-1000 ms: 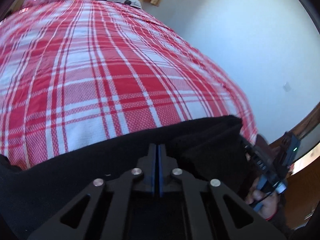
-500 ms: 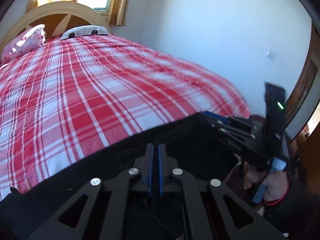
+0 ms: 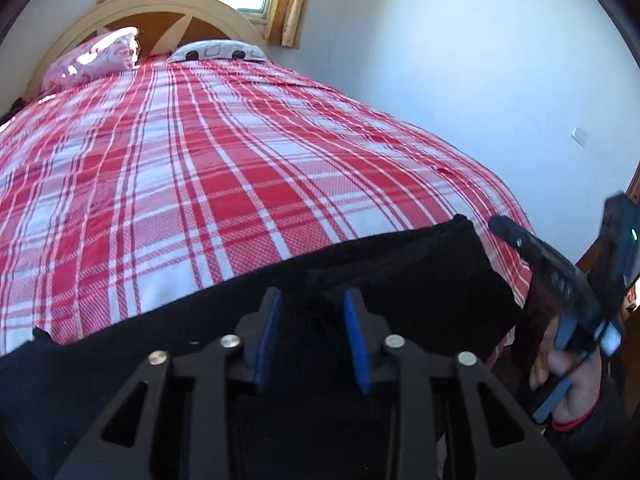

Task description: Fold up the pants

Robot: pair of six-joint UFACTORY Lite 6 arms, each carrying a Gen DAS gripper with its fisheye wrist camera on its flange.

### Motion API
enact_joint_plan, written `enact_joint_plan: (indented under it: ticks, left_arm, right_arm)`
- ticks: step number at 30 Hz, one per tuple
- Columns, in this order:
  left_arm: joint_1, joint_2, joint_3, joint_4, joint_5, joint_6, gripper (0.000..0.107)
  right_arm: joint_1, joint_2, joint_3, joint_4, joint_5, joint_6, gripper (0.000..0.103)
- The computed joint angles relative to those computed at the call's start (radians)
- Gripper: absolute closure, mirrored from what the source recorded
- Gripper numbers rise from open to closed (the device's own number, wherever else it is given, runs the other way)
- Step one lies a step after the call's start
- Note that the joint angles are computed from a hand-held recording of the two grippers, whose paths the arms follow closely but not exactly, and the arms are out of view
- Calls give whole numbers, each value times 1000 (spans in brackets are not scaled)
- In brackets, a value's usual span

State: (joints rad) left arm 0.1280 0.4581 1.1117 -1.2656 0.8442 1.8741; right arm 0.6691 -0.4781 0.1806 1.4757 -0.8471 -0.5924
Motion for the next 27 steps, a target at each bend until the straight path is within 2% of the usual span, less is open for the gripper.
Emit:
enact_joint_plan:
  ticks: [2, 3, 6, 8, 10, 12, 14, 16, 18, 19, 20, 24, 27]
  left_arm:
    - [-3, 2, 5, 23, 27, -16, 73]
    - [-2, -6, -3, 25, 34, -9, 72]
    - [-1, -18, -16, 43, 36, -3, 70]
    - [-5, 8, 6, 62, 37, -29, 68]
    - [-5, 41, 45, 89, 71, -80, 66]
    - [-10, 69, 78, 100, 110, -112, 64]
    - [-34, 89, 105, 105, 127, -138, 64]
    - [-47, 104, 118, 91, 137, -151, 64]
    - [-40, 133, 145, 89, 167, -191, 65]
    - [-34, 145, 156, 87, 183, -205, 73]
    - [-29, 162, 171, 89, 203, -225, 94]
    - [-9, 164, 164, 86, 262, -241, 97]
    - [45, 50, 54, 23, 319, -119, 98]
  right_arm:
    - [118, 75, 44, 75, -74, -68, 70]
    - [130, 122, 68, 81, -64, -92, 70]
    - [-7, 251, 107, 22, 132, -87, 62]
    - [5, 228, 77, 13, 114, -6, 52]
    - [18, 150, 53, 69, 109, -11, 52]
    - [123, 75, 13, 110, 6, 23, 52]
    - [165, 92, 29, 140, -31, 10, 52]
    - [158, 115, 35, 147, -18, 12, 52]
    - [108, 116, 12, 94, 46, 69, 52]
    - [106, 117, -1, 78, 56, 104, 52]
    - [105, 116, -14, 63, 61, 135, 52]
    - [92, 182, -9, 2, 58, 200, 51]
    - [94, 189, -5, -2, 56, 205, 51]
